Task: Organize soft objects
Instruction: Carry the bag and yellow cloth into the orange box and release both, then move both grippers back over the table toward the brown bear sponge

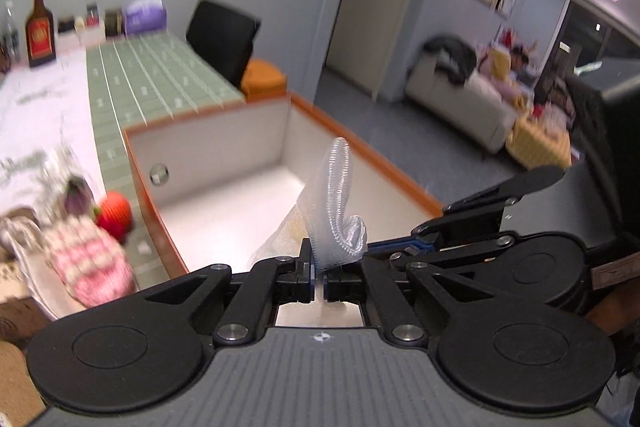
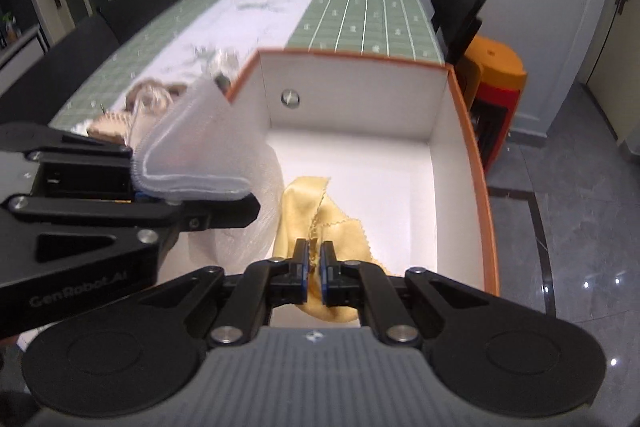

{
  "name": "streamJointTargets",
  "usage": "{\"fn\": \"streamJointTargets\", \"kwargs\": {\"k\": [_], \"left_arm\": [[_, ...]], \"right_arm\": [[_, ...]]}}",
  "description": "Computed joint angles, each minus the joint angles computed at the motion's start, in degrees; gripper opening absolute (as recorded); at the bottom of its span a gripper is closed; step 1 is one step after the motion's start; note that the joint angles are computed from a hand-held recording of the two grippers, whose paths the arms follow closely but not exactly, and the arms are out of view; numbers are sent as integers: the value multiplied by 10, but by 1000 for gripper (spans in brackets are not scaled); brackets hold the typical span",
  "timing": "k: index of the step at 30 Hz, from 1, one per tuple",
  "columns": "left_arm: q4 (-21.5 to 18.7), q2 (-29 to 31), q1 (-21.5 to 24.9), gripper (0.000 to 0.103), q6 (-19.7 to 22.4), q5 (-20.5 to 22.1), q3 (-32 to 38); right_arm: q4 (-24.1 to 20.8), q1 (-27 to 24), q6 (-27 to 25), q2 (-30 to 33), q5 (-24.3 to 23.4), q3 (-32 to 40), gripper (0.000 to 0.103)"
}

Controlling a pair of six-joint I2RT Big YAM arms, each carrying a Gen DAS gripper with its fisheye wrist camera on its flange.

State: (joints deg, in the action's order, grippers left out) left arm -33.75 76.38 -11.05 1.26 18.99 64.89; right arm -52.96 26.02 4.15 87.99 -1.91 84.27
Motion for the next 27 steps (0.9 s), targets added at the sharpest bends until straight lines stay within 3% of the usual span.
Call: {"fn": "streamJointTargets", "kwargs": {"k": [7,12,14,16,18,20,22,27], "left_arm": [[-56,27,-10,4,14,-23,19],[-54,32,-18,7,17,-55,20],[-51,27,-18,22,16,-62,17],[-43,25,-14,28,14,-56,15],[-37,22,-9,34,10,-50,13],[-28,17,-7,50,7,-48,9],[-16,9,-5,56,4,-48,4],[-8,-14,11,58,-9,-13,-7]], "right_arm": [[-58,-8,-37,42,-16,31,3],[-83,-6,-55,58,-17,43,7],[-89,-4,-61,63,-12,48,10],[-89,-4,-70,66,-8,53,11],[-91,-4,-74,64,-9,54,25],[-89,-3,-78,60,-4,52,39],[-87,-2,-83,55,7,51,41],[-95,1,-80,43,11,54,51]]}}
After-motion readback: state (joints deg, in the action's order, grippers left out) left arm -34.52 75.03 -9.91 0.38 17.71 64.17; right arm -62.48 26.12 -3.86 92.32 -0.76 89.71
